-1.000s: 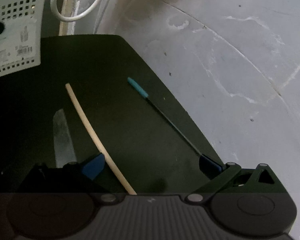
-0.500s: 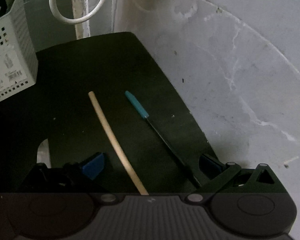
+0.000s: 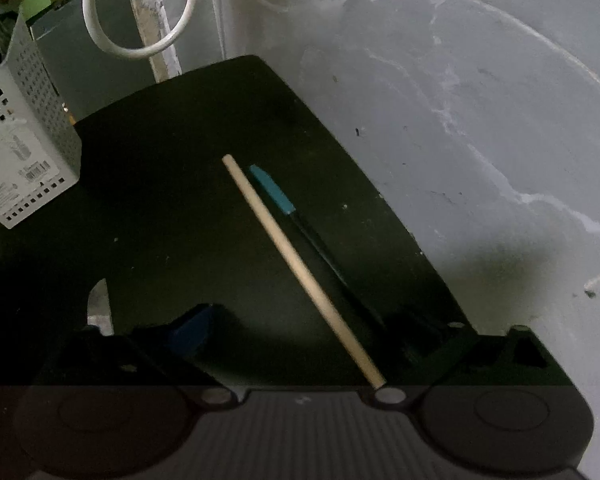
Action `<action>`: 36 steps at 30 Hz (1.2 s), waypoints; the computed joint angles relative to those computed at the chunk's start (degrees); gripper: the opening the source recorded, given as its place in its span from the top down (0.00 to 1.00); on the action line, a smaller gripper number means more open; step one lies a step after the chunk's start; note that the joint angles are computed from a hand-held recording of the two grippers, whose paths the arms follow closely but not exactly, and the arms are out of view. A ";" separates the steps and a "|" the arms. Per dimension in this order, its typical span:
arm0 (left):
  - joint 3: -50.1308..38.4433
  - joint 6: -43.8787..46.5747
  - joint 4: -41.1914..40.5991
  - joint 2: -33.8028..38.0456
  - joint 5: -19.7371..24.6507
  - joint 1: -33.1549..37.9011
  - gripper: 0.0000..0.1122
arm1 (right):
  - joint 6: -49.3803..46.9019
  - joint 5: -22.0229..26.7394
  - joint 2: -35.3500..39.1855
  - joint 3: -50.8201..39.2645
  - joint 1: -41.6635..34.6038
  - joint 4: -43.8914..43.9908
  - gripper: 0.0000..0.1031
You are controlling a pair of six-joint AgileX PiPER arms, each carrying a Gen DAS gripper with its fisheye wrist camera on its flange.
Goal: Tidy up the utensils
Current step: 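Grasp the plain wooden chopstick and teal pen together with the right tool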
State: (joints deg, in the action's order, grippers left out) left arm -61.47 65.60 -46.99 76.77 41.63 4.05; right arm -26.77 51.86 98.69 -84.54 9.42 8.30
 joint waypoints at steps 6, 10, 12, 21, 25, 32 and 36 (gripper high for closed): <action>0.45 1.57 -1.55 0.02 0.19 0.57 0.32 | 1.82 -3.50 -4.83 5.82 1.24 -0.32 0.44; 0.28 2.65 -2.18 0.35 0.71 1.00 0.32 | 5.34 -6.28 -6.87 8.96 3.62 -2.10 0.67; 0.31 3.22 -2.56 0.39 0.92 1.22 0.32 | 7.14 -7.27 -8.03 10.50 4.57 -3.04 0.78; 0.39 5.43 -4.16 0.70 1.78 2.04 0.32 | 14.64 -7.62 -12.34 15.36 7.10 -8.51 0.88; 0.31 6.48 -4.89 0.89 2.42 2.59 0.32 | 15.75 -3.98 -13.70 15.37 7.39 -9.60 0.87; 0.04 8.19 -5.79 1.39 3.47 3.46 0.32 | 18.43 -2.62 -10.57 11.09 10.45 -12.32 0.54; -0.07 7.91 -5.50 1.31 3.69 3.53 0.32 | 19.76 -4.44 -7.23 8.65 10.93 -12.61 0.54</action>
State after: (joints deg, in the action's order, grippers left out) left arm -61.55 73.51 -52.49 78.07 45.32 7.58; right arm -7.01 47.43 91.46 -75.89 20.34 -4.31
